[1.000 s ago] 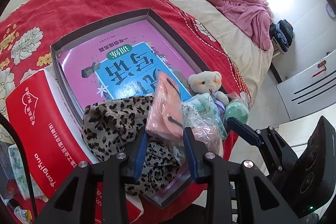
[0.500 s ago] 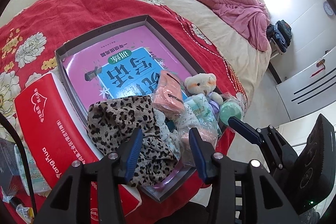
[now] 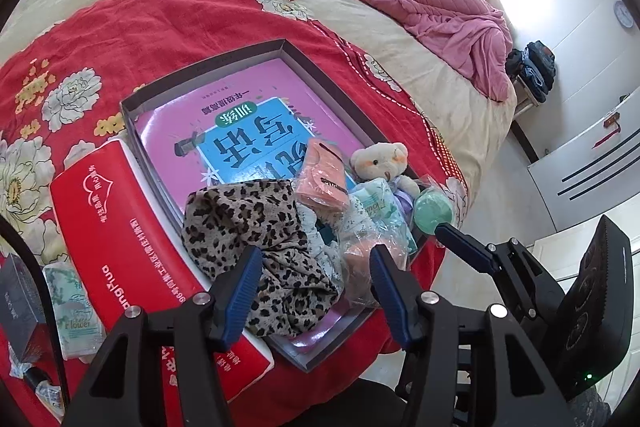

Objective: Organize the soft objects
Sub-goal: 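Withdraw both open tools from the tray back toward the pile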

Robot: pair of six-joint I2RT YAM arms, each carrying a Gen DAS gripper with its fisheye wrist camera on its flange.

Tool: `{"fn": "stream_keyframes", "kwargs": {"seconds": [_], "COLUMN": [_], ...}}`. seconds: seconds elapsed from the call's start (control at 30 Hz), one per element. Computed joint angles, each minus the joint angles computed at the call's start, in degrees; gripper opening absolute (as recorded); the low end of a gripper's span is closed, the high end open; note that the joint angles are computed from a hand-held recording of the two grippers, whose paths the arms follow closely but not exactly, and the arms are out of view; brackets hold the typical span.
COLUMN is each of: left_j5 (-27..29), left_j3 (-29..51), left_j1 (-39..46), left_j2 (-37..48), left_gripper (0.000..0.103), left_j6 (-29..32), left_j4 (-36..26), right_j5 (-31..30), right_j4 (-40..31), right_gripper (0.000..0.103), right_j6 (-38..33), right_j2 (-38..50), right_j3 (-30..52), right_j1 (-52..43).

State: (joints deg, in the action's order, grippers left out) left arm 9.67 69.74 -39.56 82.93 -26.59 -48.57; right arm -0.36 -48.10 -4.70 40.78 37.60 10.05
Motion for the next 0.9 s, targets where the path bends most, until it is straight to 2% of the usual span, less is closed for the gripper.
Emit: {"fn": "stream_keyframes", "kwargs": {"seconds": [0.13,0.27,0.5,0.6,0.73,0.9], "left_j5": [-0.33,-1.35,-2.48,-3.66,-5.2,-7.55], "left_j3": [-0.4,-0.77,-2.11,-2.41,-2.71,-2.76], "left_j1": [0.18,0.12,-0.59,-1.16,-1.88,-2.75], "left_j2": [-1.07,-2.6,-6.91,-8.62,-11.05,-14.35], "left_gripper": [0.057,0.064,0.065,0.065,0.067,0.078], "left_j6": [-0.34,-0.81,-1.68,-2.15,-2.73,-3.28], "left_j4": [-0.21,-0.77,-2.55,-3.58,-4.8,-7.02], "right_j5": [0.01,-0.29,0.78,1.13,1.53,2.7], "right_j4": [-0.47,-1.09,-2.52,-3.04,-4.34,-6.1], "right_gripper": [0.071,0.071,0.071,0.075,0.075,0.075], "right_j6": [-0.02,0.33,1.53,2.6,3.6,5.28], "right_j2": [-0.46,-1.31,-1.95,-2.15,-2.18,-3.44], "right_j3": [0.47,1.11,3.81,5.21,6.76,8.36], "right_j1": [0.03,-0.16,0.23,0.36,0.9,2.3]}}
